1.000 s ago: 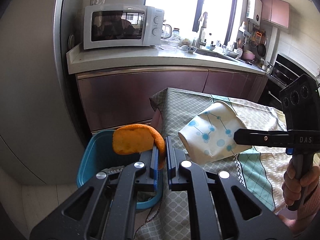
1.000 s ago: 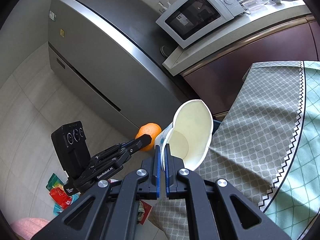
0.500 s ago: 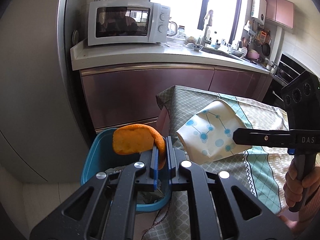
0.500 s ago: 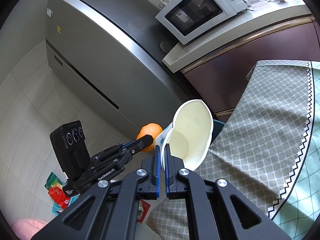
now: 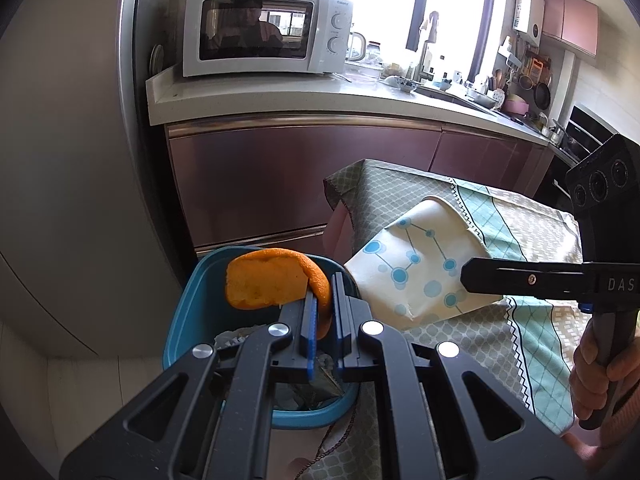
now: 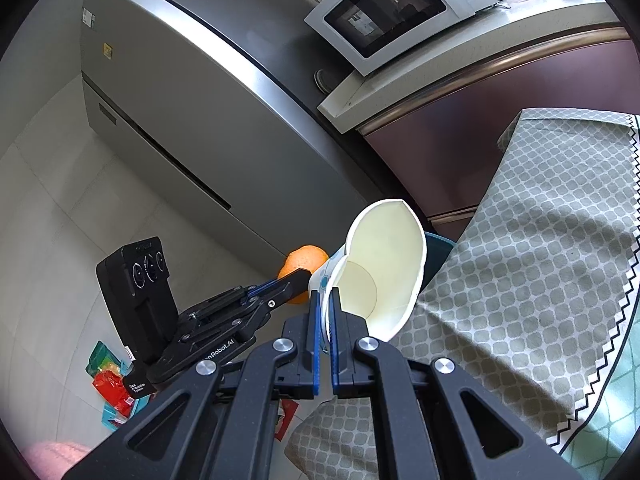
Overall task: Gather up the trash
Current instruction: 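Carry the orange peel and paper cup with both tools over the blue bin, then open both tools to drop the peel and paper cup into the bin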
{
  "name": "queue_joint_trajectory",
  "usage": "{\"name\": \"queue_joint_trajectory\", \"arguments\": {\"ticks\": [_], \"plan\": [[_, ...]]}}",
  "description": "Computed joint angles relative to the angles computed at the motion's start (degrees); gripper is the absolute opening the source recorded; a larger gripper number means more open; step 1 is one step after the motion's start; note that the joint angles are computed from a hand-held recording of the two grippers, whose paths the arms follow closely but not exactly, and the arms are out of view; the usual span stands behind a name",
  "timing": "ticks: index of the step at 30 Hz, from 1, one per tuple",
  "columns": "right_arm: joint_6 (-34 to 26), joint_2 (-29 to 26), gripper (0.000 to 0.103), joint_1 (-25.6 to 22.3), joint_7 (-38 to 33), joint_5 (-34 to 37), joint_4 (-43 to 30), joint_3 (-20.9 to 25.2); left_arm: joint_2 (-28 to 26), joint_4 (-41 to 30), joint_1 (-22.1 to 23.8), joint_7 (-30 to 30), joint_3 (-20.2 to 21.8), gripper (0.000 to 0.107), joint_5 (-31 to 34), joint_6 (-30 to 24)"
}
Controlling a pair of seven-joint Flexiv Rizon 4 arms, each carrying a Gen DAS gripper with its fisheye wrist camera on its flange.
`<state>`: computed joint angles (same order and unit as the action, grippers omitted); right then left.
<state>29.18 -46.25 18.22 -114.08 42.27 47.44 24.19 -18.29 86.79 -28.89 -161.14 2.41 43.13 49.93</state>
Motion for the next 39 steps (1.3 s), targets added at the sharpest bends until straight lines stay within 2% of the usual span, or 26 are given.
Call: {"name": "queue_joint_trajectory", "arguments": {"ticks": [31, 39], "plan": [[0.47, -2.60, 0.003, 5.06, 5.06, -5.18, -3.70, -1.33, -1.99, 1.61, 0.97, -0.47, 0.88, 0.007, -3.52, 1.12], [1.22, -4.78, 0.003, 8.28, 7.07, -9.11, -6.80, -2.91, -3.01, 3.44, 2.67, 0.26, 1.18, 0.008, -7.19, 4.54]]}}
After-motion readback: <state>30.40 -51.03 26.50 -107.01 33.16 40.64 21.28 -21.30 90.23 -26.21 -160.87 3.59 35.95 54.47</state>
